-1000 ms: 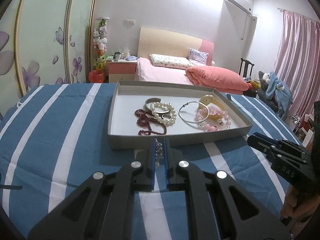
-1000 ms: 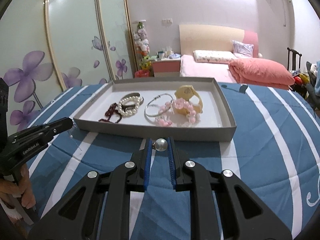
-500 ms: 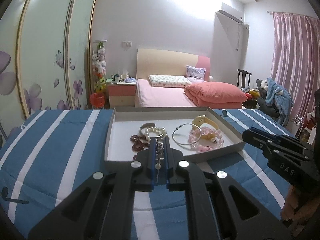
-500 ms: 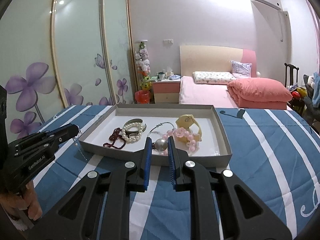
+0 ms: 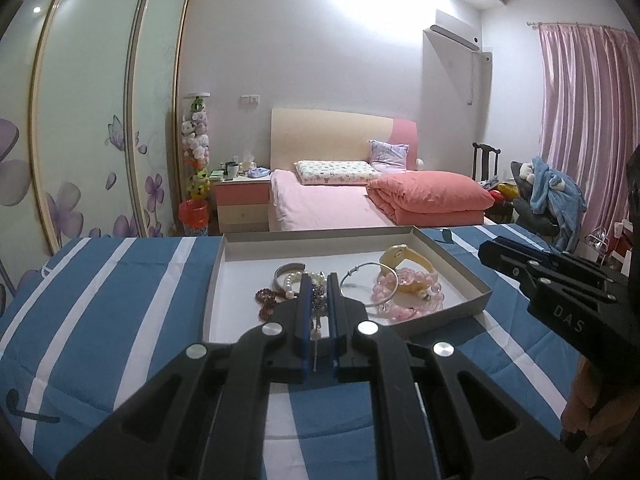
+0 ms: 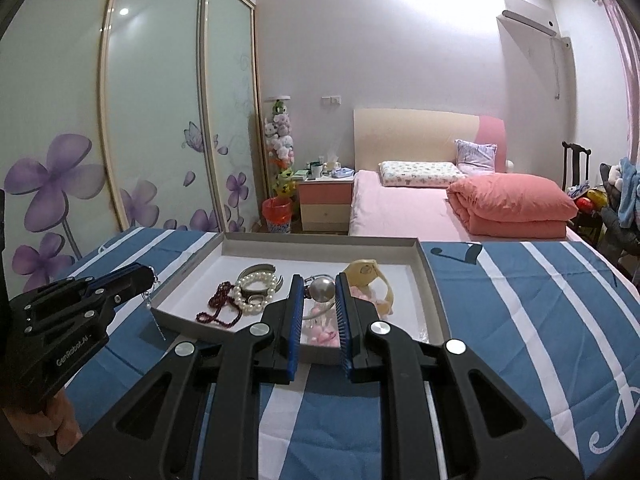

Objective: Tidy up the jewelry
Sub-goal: 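Carry the dangling earrings with the left gripper while the right carries the pearl stud to the tray, then release the dangling earrings and the pearl stud into the tray with both grippers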

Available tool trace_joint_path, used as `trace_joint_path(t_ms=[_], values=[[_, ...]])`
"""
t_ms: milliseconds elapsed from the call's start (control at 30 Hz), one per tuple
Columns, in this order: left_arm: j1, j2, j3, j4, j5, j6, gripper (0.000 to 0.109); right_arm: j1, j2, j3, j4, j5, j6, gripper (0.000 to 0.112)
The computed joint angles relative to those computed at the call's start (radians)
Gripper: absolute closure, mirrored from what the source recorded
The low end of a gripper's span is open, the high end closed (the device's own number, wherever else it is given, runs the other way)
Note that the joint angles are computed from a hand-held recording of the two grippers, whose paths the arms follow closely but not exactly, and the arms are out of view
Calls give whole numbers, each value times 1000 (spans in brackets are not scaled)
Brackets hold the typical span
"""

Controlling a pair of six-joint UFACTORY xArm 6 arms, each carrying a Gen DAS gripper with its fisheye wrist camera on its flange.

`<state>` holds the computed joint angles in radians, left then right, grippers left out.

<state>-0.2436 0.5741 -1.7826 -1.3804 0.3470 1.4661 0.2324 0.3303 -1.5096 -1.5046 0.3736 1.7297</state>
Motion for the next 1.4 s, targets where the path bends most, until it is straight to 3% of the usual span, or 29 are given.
trace_joint_path(t_ms=[267,500,667,767,867,1233,1400], values=[[-11,90,-136,66,1,-81,100,-27,74,-100,5,-8,-32,95],[-18,235,-335,230,9,-252,100,-72,216,-251,224,-71,-245,95],[-14,345,-491,362,35,-394,100,-74,294,-337,364,-68,-376,95],[-11,400,-569,427,54,-463,100,-77,306,-342,400,-75,-403,87],[-8,436,-619,468,70,-511,100,-74,298,-333,370,-68,-376,75],[-7,461,-648,499,99,-545,100,-71,270,-298,333,-57,-332,75],[-3,538,-775,577,158,-636,100,-73,234,-251,275,-45,-276,69]])
